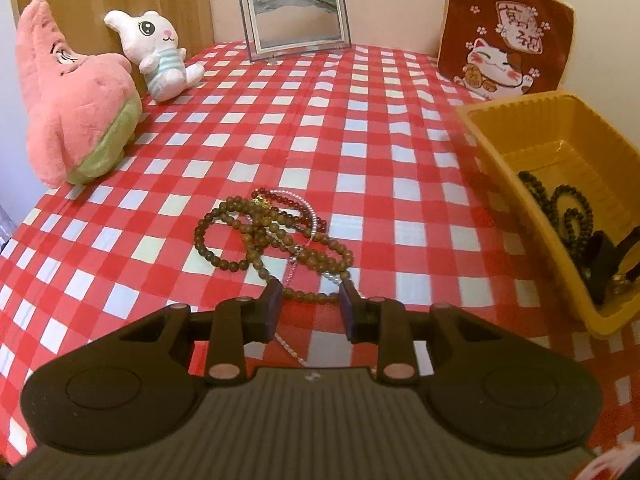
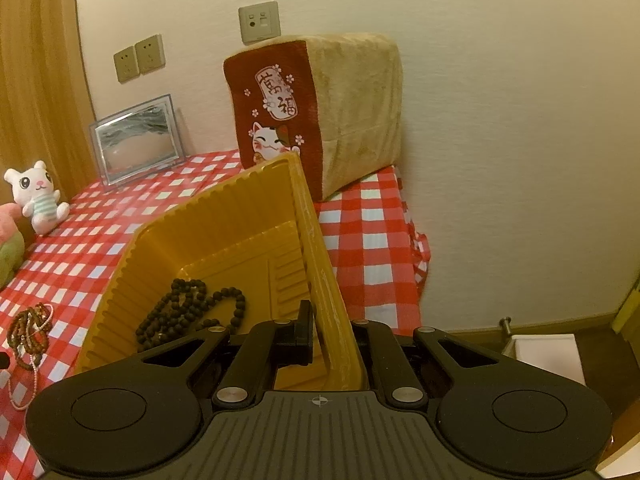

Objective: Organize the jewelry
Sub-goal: 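Lower the left tool onto the brown bead bracelets and grasp a strand, then lift the brown bead strand high with the left tool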

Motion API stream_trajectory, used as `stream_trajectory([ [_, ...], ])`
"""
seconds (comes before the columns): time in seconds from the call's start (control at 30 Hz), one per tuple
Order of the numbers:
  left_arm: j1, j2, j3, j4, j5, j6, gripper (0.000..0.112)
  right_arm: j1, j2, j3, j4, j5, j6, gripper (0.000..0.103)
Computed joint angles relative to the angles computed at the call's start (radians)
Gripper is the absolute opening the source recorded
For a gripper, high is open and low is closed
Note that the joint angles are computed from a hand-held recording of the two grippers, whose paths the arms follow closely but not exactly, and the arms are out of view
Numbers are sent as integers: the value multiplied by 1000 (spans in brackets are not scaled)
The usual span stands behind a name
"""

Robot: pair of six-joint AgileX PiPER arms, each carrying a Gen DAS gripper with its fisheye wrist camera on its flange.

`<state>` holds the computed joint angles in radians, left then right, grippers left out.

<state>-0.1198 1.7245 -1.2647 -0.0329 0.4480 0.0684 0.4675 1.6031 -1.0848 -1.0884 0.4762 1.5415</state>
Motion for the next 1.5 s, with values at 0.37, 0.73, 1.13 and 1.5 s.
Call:
stream_trajectory([
  [0.37, 20, 94, -79, -11, 1, 86, 18, 0, 2, -4, 10, 6, -6, 7],
  [0.73, 35, 158, -148, -90, 28, 170, 0, 2, 3, -8, 16, 13, -12, 7],
  [1.13, 77, -33, -73, -480, 80, 418, 0, 3, 4, -8, 16, 13, -10, 7],
  [1.5, 136, -138, -124, -580, 132, 460, 0, 6, 0, 2, 4, 7, 7, 7],
])
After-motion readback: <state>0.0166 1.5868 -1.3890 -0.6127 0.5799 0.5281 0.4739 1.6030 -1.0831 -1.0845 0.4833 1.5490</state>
